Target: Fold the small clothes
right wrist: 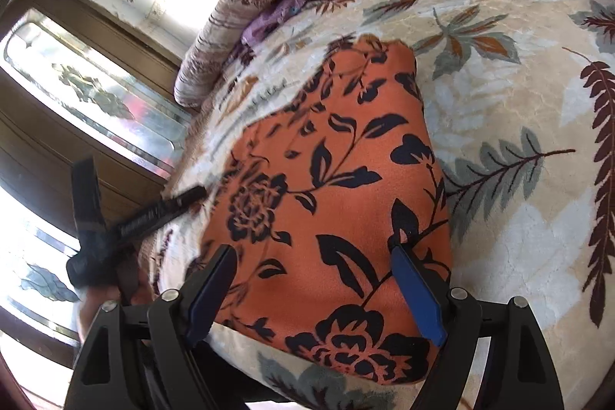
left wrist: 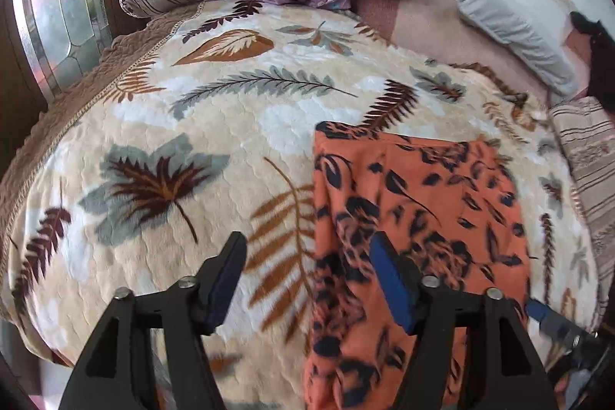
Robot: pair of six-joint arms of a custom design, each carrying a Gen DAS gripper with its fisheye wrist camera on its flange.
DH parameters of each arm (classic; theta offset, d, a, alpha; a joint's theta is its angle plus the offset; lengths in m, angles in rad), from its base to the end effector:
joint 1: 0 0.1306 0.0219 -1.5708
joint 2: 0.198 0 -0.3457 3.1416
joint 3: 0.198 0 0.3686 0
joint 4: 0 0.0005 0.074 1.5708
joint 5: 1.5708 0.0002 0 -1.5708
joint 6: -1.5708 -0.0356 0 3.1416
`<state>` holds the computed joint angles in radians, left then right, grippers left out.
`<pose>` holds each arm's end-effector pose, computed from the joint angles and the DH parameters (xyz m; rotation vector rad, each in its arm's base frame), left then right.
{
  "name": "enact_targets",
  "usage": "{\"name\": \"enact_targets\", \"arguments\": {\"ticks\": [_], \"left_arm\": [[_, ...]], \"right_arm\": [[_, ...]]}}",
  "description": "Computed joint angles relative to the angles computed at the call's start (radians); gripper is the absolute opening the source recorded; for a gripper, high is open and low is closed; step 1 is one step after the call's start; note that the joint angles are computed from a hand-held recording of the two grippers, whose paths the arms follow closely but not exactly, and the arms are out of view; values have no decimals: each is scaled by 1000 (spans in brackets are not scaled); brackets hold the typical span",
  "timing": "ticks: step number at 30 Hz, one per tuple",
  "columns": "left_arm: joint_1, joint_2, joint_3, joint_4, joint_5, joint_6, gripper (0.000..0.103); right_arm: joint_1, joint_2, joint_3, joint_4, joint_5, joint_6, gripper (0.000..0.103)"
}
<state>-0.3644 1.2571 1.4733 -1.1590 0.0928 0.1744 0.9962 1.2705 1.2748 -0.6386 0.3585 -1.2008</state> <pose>0.3781 -0.1483 0.4644 0.2791 2.5251 -0.3333 0.2509 0.3636 0.4123 0.4410 2.2481 0.8394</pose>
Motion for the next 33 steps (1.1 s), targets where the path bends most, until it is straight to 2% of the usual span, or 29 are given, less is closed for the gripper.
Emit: {"name": "enact_targets", "arguments": {"ticks": [1,3,5,7,9,11,13,16,18,19,20,22,26,33], "left_arm": [[5,-24,-23,11,34,4,81],[15,-48,-63,27,104,22,82],[12,-26,-78,5,155,8,82],[-2,12,-86,-34,134,-2,83],[9,4,-117,-1,163,13,83],[11,-7,-107,0,161,19,81],[11,-26,-104,36,158,7,81],[17,5,-80,51,211,9,82],[6,72,-46,-1,205,-11,82],[4,91,-48,-5,216,-18,82],[8,74,-75,30,226,-15,82],[9,73,-78,36,234,-24,82],[6,69,-83,42,227,-36,82],[11,69,-63,24,253,-26,82]], "right_arm": [[4,-18,-13,15,14,7,85],[10,-53,-26,-17,82,-3,85],[-11,-83,-53,-31,88,-36,85],[-62,-108,-94,-22,18,-101,85],[-108,-109,-122,4,-61,-117,85],[-141,-87,-114,-9,-112,-102,85],[-170,-71,-109,22,-150,-64,85],[-208,-35,-89,47,-186,-49,85],[-240,18,-61,61,-277,-42,85],[-251,44,-49,71,-320,-35,85],[-254,69,-31,63,-341,-15,85],[-234,112,41,-16,-302,63,83],[-224,144,89,-60,-303,94,82],[-248,85,-22,94,-349,8,81]]}}
